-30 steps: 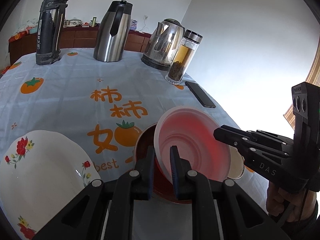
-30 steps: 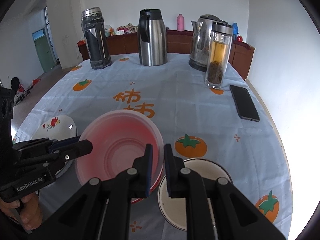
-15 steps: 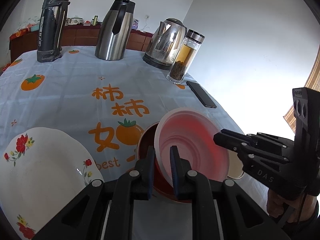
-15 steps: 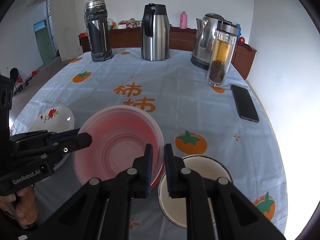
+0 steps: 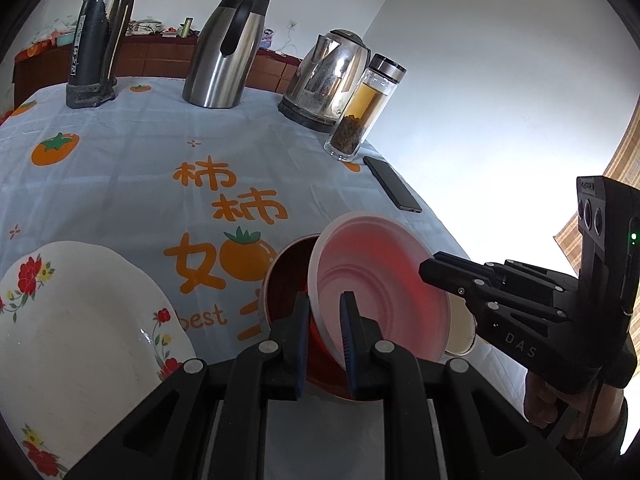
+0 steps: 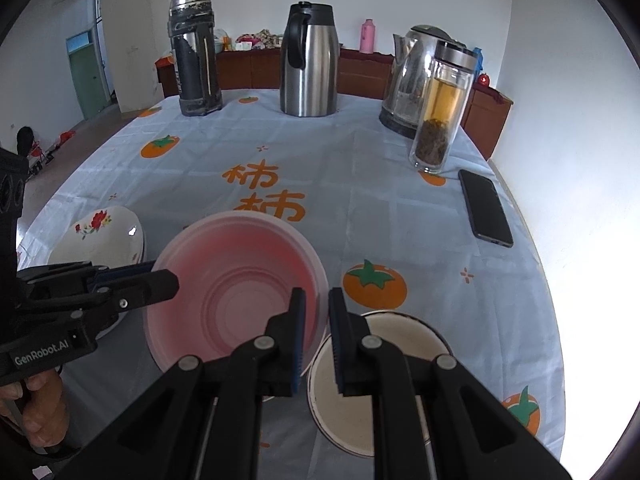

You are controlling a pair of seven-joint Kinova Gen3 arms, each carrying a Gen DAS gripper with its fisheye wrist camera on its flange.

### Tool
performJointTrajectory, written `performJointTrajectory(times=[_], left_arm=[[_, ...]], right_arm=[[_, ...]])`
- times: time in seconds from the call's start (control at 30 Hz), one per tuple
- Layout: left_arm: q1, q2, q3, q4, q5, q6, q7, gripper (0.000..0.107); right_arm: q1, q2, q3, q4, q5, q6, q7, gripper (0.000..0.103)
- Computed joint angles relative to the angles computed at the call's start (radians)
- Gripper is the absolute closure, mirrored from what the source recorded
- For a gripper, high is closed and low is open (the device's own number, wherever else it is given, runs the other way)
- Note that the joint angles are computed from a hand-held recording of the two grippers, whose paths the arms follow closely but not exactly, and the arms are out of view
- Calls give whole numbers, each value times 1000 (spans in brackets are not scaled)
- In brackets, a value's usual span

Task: Organize plates and bowls
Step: 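Lower the pink bowl into the dark red bowl with both grippers, then open both grippers to release the pink bowl inside the red bowl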

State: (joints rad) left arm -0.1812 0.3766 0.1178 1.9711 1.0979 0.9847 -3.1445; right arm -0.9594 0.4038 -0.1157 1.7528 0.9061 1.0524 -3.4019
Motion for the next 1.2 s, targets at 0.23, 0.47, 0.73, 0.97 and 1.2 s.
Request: performJointTrajectory(times=[0.23, 0.47, 0.73, 0.97, 1.2], left_arm=[[-5, 32, 0, -43, -42, 56, 70, 91], [5, 16, 4, -43, -79, 33, 112, 91], [7, 11, 10, -44, -98, 6, 138, 91], [18, -3, 14, -27, -95, -39, 123, 91], [23, -18, 17, -6, -77, -78, 87, 91]], right_arm=[[29, 3, 0, -16, -37, -12, 71, 90], [46, 9, 6, -34, -79, -24, 147, 90], [56, 29, 20, -58, -115, -33, 217, 90], [60, 38, 35, -58, -132, -60, 238, 89], [55, 36, 42, -52, -128, -69, 234, 89]])
